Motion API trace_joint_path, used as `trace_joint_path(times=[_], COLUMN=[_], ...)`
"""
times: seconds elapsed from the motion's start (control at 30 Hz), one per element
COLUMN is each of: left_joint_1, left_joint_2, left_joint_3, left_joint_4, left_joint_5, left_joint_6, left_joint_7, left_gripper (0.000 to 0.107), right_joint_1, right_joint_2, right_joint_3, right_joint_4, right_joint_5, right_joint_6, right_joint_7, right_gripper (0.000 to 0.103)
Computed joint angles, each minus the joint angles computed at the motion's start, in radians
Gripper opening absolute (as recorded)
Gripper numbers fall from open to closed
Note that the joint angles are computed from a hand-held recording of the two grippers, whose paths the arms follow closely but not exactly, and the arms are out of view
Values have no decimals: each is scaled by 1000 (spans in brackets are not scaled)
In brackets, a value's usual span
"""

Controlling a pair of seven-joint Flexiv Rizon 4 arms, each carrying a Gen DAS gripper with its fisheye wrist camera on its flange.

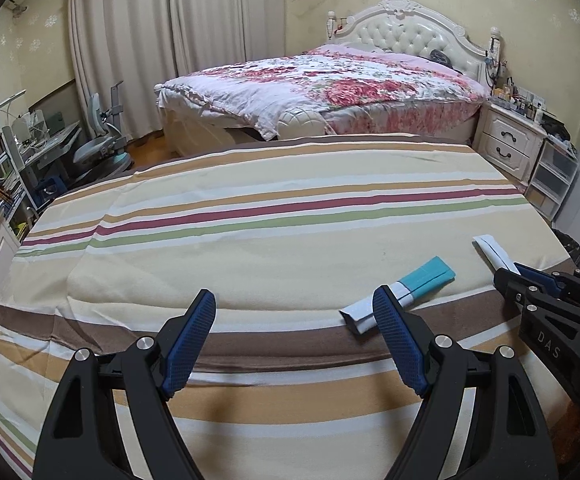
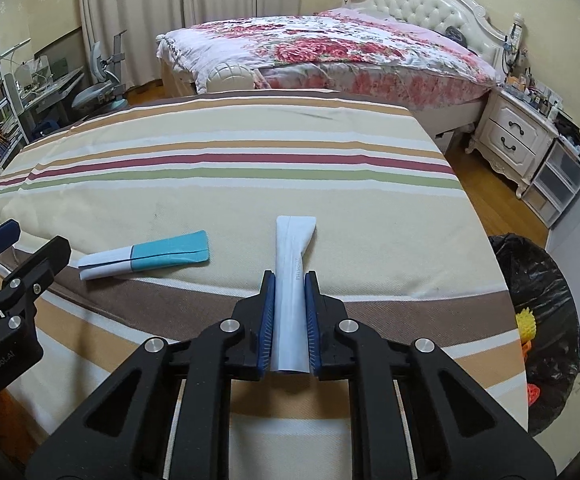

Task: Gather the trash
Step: 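Grasp the white tube with the right tool, then grasp the blue-and-white toothpaste tube with the left tool while the right tool holds the white tube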

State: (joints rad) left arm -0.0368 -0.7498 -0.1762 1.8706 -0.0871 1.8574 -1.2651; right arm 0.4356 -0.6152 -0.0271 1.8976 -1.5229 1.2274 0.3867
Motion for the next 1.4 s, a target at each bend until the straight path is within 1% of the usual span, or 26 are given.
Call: trace_joint_path(times=[0.17,0.27,0.37,0.47,0.5,0.57,0.6,0.63,0.67,0.7,0.73,0.77,0.8,0.87,0.9,0.97,1.03,1.2,1.33,1.4], left_joint_1=[-16,-52,-62,-107,-114,-124,-118,-96,-69,-56,-45,-40,-39,-33,-33,-30,-17,46,78,80], left_joint_2=[-13,-21,-30,-38,-40,-42,-42,-41,-41,-41,-41,-41,-41,-40,-39,-39,-37,-26,-21,-24], left_joint_3=[-10,14,11,56,63,75,69,43,10,-5,-20,-26,-29,-38,-38,-41,-53,-116,-145,-147], left_joint_4=[-23,-48,-74,-106,-117,-124,-123,-117,-108,-102,-96,-92,-88,-80,-75,-75,-70,-42,-24,-27], left_joint_5=[15,5,0,-27,-36,-51,-57,-59,-58,-57,-55,-52,-49,-44,-43,-46,-49,-53,-59,-64], left_joint_6=[-38,-72,-112,-165,-190,-208,-212,-211,-206,-201,-193,-186,-178,-166,-160,-159,-162,-175,-174,-171], left_joint_7=[34,56,85,94,97,92,91,95,105,111,117,123,126,133,134,132,132,139,138,132], left_gripper=[78,78,78,78,78,78,77,68,61,58,52,45,42,28,25,16,12,11,11,15], right_joint_1=[-24,-50,-73,-91,-96,-101,-103,-105,-105,-106,-107,-107,-107,-108,-108,-108,-110,-113,-115,-115], right_joint_2=[28,34,34,31,30,27,26,27,27,27,26,27,27,27,27,26,26,24,25,25], right_joint_3=[5,16,29,37,39,45,46,48,50,51,51,52,52,53,53,53,53,54,56,57], right_joint_4=[36,45,48,47,45,43,41,42,42,42,42,43,43,43,42,42,42,40,40,40], right_joint_5=[-63,-95,-119,-141,-148,-151,-154,-153,-152,-152,-151,-151,-151,-152,-152,-154,-155,-163,-166,-166], right_joint_6=[5,13,19,27,28,26,25,24,23,23,22,22,22,22,22,22,23,26,27,26], right_joint_7=[66,98,118,136,142,142,144,143,142,142,141,140,140,141,141,142,142,151,153,153], right_gripper=[15,15,15,15,15,15,15,15,15,15,15,15,15,15,15,16,16,16,16,16])
